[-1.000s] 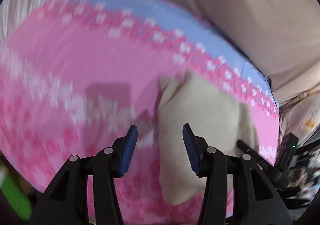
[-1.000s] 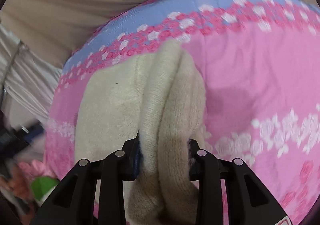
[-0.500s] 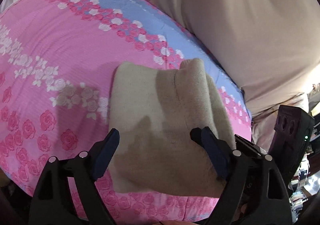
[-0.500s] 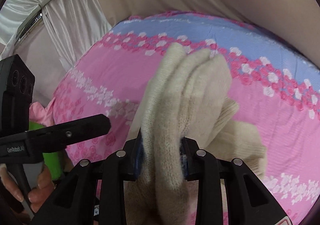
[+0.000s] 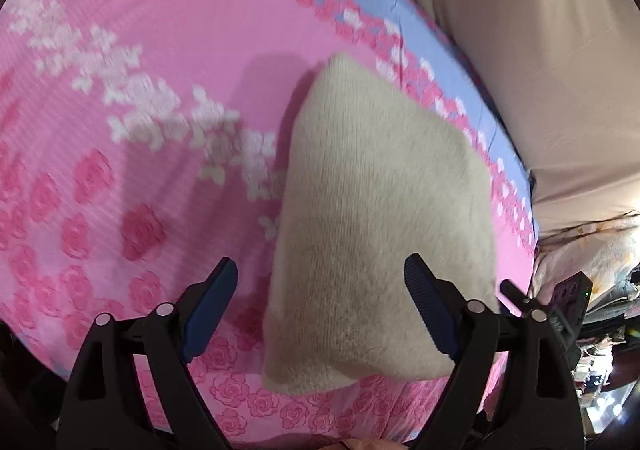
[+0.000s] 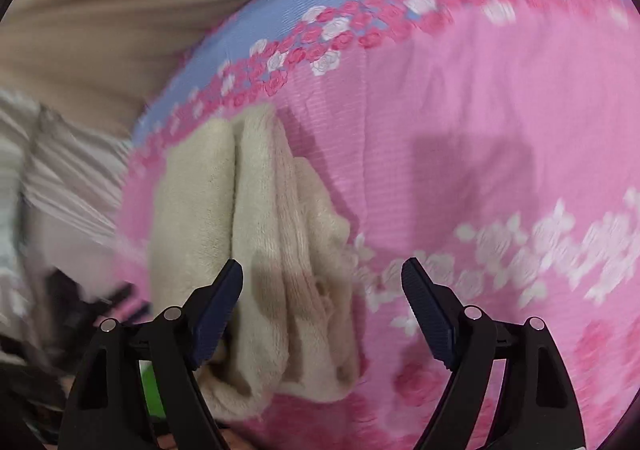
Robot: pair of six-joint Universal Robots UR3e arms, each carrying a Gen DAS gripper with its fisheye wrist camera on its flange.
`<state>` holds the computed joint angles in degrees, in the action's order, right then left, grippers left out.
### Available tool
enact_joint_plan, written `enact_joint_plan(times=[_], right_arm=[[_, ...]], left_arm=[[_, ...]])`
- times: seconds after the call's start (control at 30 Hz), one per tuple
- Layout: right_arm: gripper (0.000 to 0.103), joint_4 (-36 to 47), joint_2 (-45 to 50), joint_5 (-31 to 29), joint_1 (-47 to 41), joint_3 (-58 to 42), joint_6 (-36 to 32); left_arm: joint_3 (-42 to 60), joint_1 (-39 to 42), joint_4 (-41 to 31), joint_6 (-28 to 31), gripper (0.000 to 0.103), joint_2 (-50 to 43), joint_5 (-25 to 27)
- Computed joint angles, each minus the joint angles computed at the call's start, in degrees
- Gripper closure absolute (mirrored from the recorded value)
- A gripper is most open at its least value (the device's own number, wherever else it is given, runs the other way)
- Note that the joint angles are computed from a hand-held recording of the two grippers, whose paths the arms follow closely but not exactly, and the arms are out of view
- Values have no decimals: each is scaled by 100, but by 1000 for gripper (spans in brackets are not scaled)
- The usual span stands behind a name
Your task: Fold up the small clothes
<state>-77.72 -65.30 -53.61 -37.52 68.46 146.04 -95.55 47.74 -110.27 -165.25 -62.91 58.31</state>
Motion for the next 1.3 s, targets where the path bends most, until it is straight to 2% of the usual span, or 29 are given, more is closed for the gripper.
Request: enact_joint_plan(times=[0.07, 0.13, 0.2, 0.23, 0.27, 0.3, 0.33, 0.37, 0.43, 0.5, 0.53, 0.57, 0.6, 0.63, 0.67, 0.7, 0.73, 0.77, 0.83, 0.9, 0.93, 1.03, 1.1, 1.13, 1.17, 1.2, 1.3], right_arm=[[20, 465, 456, 311, 8, -279, 21], [20, 473, 882, 470, 172, -460, 315], [20, 656, 1238, 781, 341, -655, 325], [26, 511, 1228, 853, 463, -608, 432], [69, 718, 1259, 907, 581, -802, 253], [70, 669, 1111, 943, 675, -831, 173], [72, 514, 778, 1041, 713, -703, 14], [74, 511, 365, 1204, 697, -613, -255], [74, 677, -263, 1434, 554, -675, -533], [74, 1267, -728, 1638, 117, -841, -888], [73, 1189, -954, 1477, -119, -730, -800], [65, 803, -1163, 1267, -271, -379, -654], [58, 158, -1387, 985, -412, 173, -474], [40, -390, -1502, 692, -491, 635, -328], [34, -827, -1487, 278, -605, 1059, -167], [34, -985, -1329, -22, -688, 1257, 43], [34, -833, -1182, -86, -892, 1386, 189], [34, -558, -1120, 64, -1145, 1468, 181], [34, -186, -1221, 416, -1496, 1636, -119], [25, -284, -1340, 437, -1461, 1860, -251], [20, -577, -1305, 343, -1319, 1975, -103], [21, -532, -667, 342, -1055, 1734, 21], [41, -675, -440, 617, -892, 1903, 164], [46, -884, -388, 622, -831, 1879, 321], [57, -889, -396, 660, -754, 1773, 374], [60, -752, -443, 729, -714, 1622, 332], [65, -60, -832, 1083, -538, 855, 20]], left_arm=[[-237, -122, 102, -88, 18, -141, -20], [-515, -112, 145, -33, 14, -272, -249], [-842, -117, 242, -46, 14, -532, -517], [-918, -99, 231, -28, 13, -627, -641], [-881, -32, 137, 94, 37, -655, -848], [-604, -109, -108, 339, 54, -904, -982], [-356, -181, -186, 373, 60, -1004, -963], [133, -261, -467, 650, 64, -1109, -1055], [1055, -365, -1011, 1079, 65, -1184, -1185], [1980, -342, -1844, 1575, 64, -1359, -1430], [2488, -372, -2266, 1786, 63, -1536, -1512], [2755, -462, -2372, 1816, 56, -1597, -1571], [2783, -600, -2167, 1659, 47, -1589, -1529], [2571, -809, -1629, 1356, 42, -1489, -1400], [2119, -1188, -671, 854, 33, -1359, -1049], [1730, -1538, 83, 428, 31, -1309, -646], [1433, -1808, 527, 110, 31, -1319, -306], [1106, -1917, 663, -81, 32, -1324, -151], [721, -1771, 636, -170, 31, -1147, -171], [290, -1807, 1088, -452, 25, -999, -50], [169, -1908, 1358, -648, 23, -1043, 76], [-229, -2024, 1889, -1004, 20, -1197, -50], [-529, -2128, 2282, -1137, 23, -1508, -465], [-579, -2136, 2264, -1099, 27, -1575, -569], [-517, -2140, 2221, -1138, 39, -1692, -615], [-391, -2067, 2067, -1097, 55, -1754, -731], [514, -1635, 830, -382, 63, -1720, -1173]])
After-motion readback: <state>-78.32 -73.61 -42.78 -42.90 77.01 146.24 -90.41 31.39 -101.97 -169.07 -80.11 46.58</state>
